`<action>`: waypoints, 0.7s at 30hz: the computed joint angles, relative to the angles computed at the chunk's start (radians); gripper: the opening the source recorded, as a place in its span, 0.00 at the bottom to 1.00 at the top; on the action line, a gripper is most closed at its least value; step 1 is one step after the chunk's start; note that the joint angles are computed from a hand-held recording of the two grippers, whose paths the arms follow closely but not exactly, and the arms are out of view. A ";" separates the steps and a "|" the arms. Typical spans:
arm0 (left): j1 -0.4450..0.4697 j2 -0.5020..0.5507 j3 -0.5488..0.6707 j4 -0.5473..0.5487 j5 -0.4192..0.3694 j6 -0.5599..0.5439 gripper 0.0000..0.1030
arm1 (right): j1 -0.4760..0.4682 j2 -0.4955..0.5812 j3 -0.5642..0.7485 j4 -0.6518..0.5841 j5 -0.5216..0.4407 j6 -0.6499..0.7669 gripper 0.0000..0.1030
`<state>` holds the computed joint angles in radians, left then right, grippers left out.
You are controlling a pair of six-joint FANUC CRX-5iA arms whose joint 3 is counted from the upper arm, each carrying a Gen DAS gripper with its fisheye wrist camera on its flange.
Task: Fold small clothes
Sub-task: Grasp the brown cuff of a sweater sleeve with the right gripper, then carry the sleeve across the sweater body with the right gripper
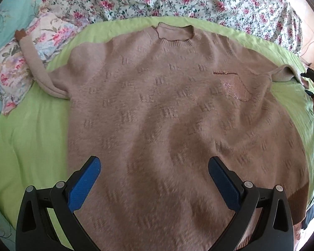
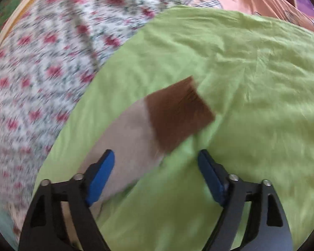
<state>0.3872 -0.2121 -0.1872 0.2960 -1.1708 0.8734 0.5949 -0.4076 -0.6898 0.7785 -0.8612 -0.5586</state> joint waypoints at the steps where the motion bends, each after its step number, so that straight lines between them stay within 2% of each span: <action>1: -0.008 0.008 0.004 -0.003 0.001 0.007 1.00 | -0.009 0.007 0.007 -0.001 -0.002 0.012 0.51; 2: -0.014 0.014 0.006 -0.004 0.001 0.010 1.00 | -0.024 0.018 0.020 -0.009 0.011 0.045 0.21; 3: -0.019 0.017 0.006 -0.003 0.003 0.010 1.00 | -0.037 0.023 0.026 -0.006 0.044 0.068 0.09; 7: -0.031 0.024 0.001 0.016 0.010 -0.001 1.00 | 0.016 0.070 0.101 0.052 0.022 0.176 0.07; 11: -0.024 0.016 -0.014 0.049 0.011 -0.015 1.00 | 0.087 0.130 0.203 0.095 0.064 0.293 0.07; 14: -0.006 0.003 -0.029 0.064 0.006 -0.027 1.00 | 0.128 0.216 0.316 0.078 0.143 0.421 0.07; 17: 0.024 -0.009 -0.044 0.080 0.004 -0.039 1.00 | 0.175 0.336 0.485 -0.031 0.211 0.625 0.07; 19: 0.049 -0.013 -0.049 0.090 0.002 -0.045 1.00 | 0.203 0.417 0.607 -0.159 0.255 0.794 0.07; 21: 0.075 -0.014 -0.052 0.099 0.004 -0.049 1.00 | 0.229 0.513 0.761 -0.338 0.268 1.000 0.07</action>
